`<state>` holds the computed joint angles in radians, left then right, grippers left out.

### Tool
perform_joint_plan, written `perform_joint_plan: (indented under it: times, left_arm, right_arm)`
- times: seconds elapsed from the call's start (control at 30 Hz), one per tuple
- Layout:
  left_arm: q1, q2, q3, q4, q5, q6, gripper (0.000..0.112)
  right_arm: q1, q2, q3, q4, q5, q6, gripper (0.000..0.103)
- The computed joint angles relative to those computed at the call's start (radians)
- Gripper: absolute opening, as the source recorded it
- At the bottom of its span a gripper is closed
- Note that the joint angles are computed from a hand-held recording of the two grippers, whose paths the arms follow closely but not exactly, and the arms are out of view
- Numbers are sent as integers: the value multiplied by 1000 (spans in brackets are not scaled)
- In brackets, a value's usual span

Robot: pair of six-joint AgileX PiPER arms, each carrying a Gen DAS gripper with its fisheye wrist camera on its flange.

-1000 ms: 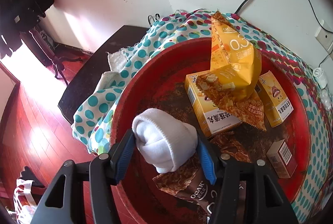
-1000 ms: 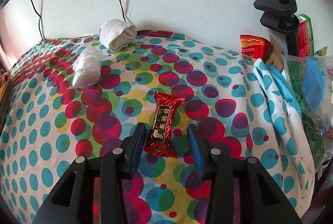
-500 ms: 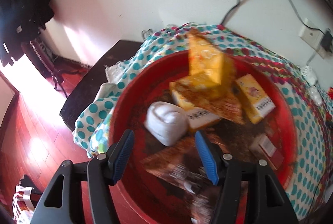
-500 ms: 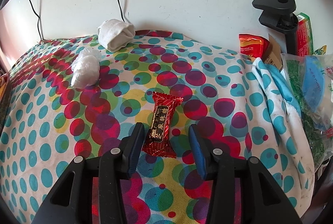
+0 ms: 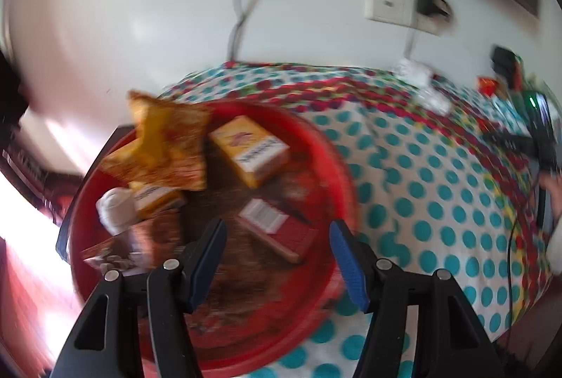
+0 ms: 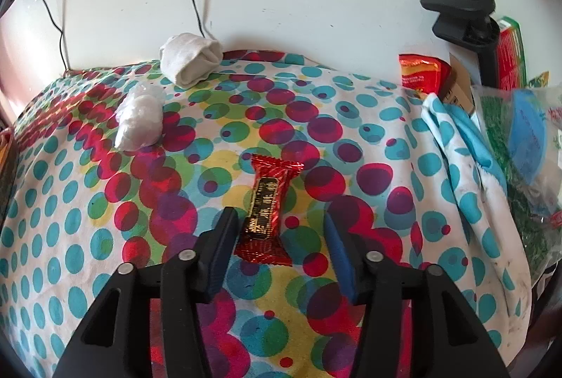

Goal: Organize objects
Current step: 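Withdraw the left tool from the red tray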

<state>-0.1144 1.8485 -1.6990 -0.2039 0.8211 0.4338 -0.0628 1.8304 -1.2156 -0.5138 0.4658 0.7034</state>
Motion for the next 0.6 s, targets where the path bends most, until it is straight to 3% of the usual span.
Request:
perform_joint_plan:
  times: [0.07, 0.37, 0.6]
  left_arm:
    - [-21, -23, 65, -16, -50, 44, 63]
    - [10, -71, 179, -254, -86, 299, 63]
    - [33, -37, 168, -282, -65, 299, 63]
  right_arm:
    - [-6, -2, -2, -11, 14, 12, 61]
    - [39, 16, -28, -164, 83, 128, 63]
    - [2, -6, 5, -35, 16, 35, 59]
